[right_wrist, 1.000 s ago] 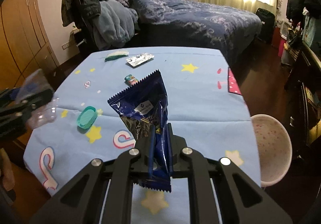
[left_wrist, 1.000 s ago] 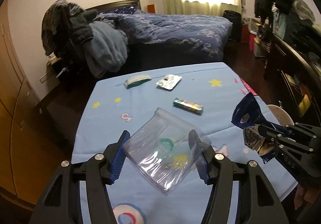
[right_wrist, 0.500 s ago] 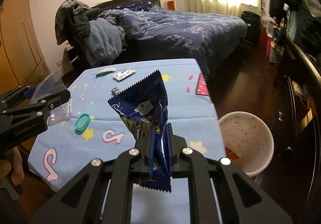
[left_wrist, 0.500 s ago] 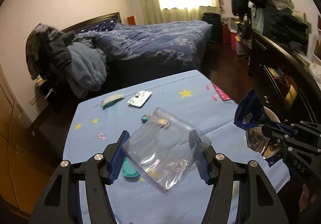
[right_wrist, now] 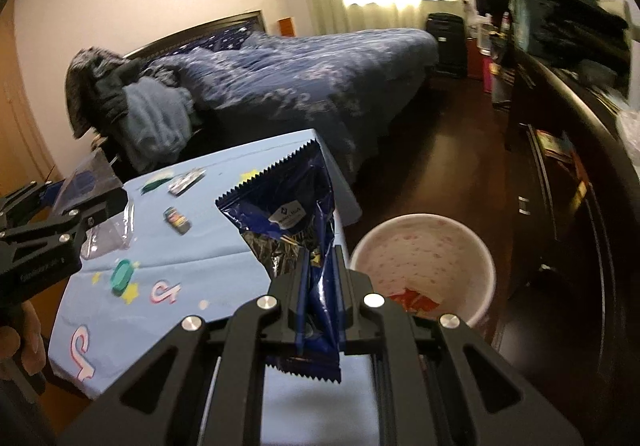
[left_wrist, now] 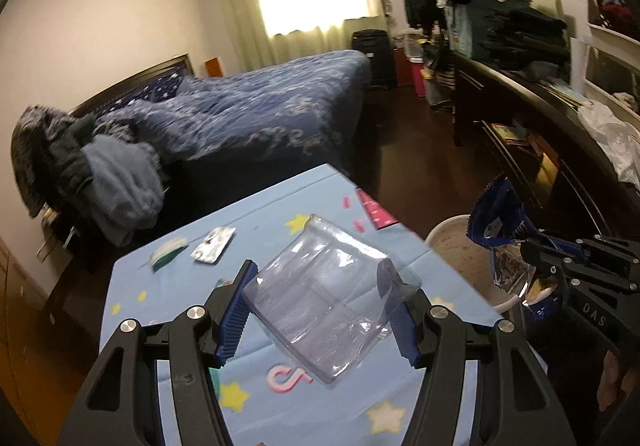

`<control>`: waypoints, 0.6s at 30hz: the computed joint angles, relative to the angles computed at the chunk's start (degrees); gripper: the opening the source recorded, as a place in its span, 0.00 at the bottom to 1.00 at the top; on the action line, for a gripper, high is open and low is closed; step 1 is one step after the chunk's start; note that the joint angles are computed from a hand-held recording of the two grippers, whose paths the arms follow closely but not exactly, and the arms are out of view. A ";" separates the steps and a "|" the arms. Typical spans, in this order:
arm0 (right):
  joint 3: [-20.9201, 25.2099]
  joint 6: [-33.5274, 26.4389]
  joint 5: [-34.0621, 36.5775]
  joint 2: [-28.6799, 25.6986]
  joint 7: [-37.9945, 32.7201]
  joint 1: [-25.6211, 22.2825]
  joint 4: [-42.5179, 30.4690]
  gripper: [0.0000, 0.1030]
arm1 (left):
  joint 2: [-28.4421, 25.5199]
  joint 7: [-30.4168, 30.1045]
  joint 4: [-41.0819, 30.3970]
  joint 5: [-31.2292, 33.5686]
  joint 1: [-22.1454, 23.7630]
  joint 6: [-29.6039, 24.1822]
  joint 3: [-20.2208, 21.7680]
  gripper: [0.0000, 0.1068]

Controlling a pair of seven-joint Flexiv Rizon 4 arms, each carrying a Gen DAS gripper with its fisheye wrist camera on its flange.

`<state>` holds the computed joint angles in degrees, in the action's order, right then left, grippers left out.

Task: Collect trash
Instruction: 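Lift and carry both items toward the wastebasket, then open both tools over the wastebasket to drop the box and bag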

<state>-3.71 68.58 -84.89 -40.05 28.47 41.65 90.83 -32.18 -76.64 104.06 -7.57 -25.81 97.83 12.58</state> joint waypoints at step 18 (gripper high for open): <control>1.90 -1.93 -5.29 3.10 9.56 -6.41 6.02 0.12 | -7.43 2.61 -12.90 2.17 0.11 -4.80 -5.53 0.58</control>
